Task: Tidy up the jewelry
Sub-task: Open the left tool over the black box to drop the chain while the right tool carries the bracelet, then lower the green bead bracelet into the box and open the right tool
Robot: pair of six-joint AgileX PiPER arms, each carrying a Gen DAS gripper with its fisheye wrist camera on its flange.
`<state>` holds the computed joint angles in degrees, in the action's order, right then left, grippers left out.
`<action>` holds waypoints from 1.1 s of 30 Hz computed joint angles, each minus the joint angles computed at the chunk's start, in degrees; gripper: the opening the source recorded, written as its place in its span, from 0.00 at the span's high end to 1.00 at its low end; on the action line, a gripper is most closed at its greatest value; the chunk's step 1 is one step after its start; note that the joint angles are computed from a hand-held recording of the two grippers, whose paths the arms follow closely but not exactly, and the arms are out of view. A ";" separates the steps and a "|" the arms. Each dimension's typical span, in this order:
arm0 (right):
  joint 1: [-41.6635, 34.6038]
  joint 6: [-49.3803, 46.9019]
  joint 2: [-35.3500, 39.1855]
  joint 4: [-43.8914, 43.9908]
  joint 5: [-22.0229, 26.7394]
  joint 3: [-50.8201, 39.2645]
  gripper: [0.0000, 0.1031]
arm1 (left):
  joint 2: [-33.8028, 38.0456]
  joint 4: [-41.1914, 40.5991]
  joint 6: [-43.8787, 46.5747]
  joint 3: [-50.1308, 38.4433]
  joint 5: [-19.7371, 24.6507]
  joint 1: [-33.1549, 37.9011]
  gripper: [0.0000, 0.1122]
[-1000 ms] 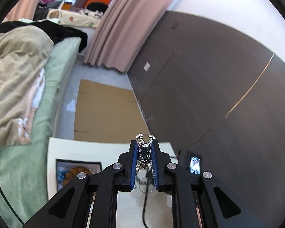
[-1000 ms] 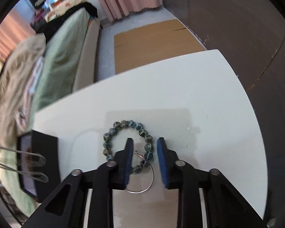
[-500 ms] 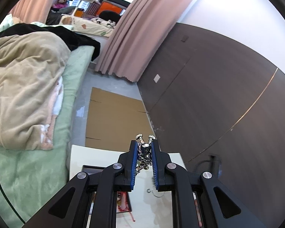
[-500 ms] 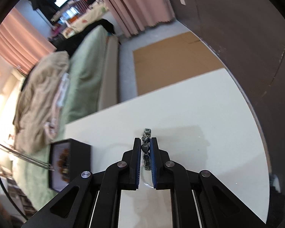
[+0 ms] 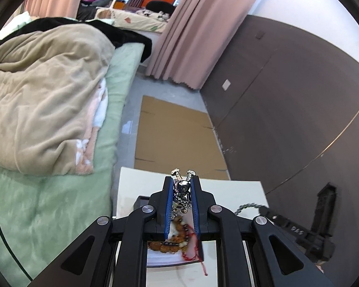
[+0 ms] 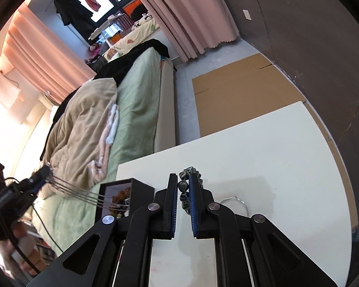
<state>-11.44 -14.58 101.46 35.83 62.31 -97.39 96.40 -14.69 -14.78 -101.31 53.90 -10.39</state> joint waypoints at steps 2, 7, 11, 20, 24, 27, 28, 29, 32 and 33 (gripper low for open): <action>0.04 -0.11 -0.21 0.57 -0.24 0.51 0.89 | 0.74 0.25 -0.21 0.20 0.45 -0.15 0.87; 0.15 -1.33 -0.96 2.84 -0.59 1.68 0.89 | 3.55 -0.10 -1.55 -0.09 1.99 0.28 0.87; 0.14 -2.62 -1.50 5.08 -0.90 2.44 0.89 | 4.08 -0.19 -2.30 -0.12 1.77 0.14 0.87; 1.12 -6.85 -2.23 14.07 -0.48 3.85 0.89 | 5.41 -1.04 -4.49 -1.85 4.53 1.75 0.85; 3.50 -8.44 -2.21 17.54 -0.72 4.47 0.89 | 5.53 -1.50 -4.67 -2.14 5.26 2.22 0.73; 5.34 -8.72 -1.90 18.43 -0.91 4.76 0.89 | 4.34 -1.84 -4.68 -0.96 3.92 2.68 0.47; 6.18 -8.57 -1.84 18.36 -1.22 4.89 0.89 | 3.76 -1.74 -4.67 -0.44 3.28 2.80 0.41; 7.11 -8.34 -1.69 18.12 -1.64 4.94 0.89 | 3.21 -1.80 -4.44 -0.06 2.84 3.00 0.39; 9.21 -7.53 -1.19 17.57 -3.08 5.20 0.89 | 2.38 -2.52 -3.92 0.57 2.45 3.88 0.38; 9.98 -7.08 -0.75 17.55 -3.62 5.18 0.89 | 2.19 -2.82 -3.88 0.82 2.41 4.27 0.38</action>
<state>-1.45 -21.66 100.71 53.37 58.69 -92.21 98.59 -17.51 -18.66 -100.49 56.30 -6.13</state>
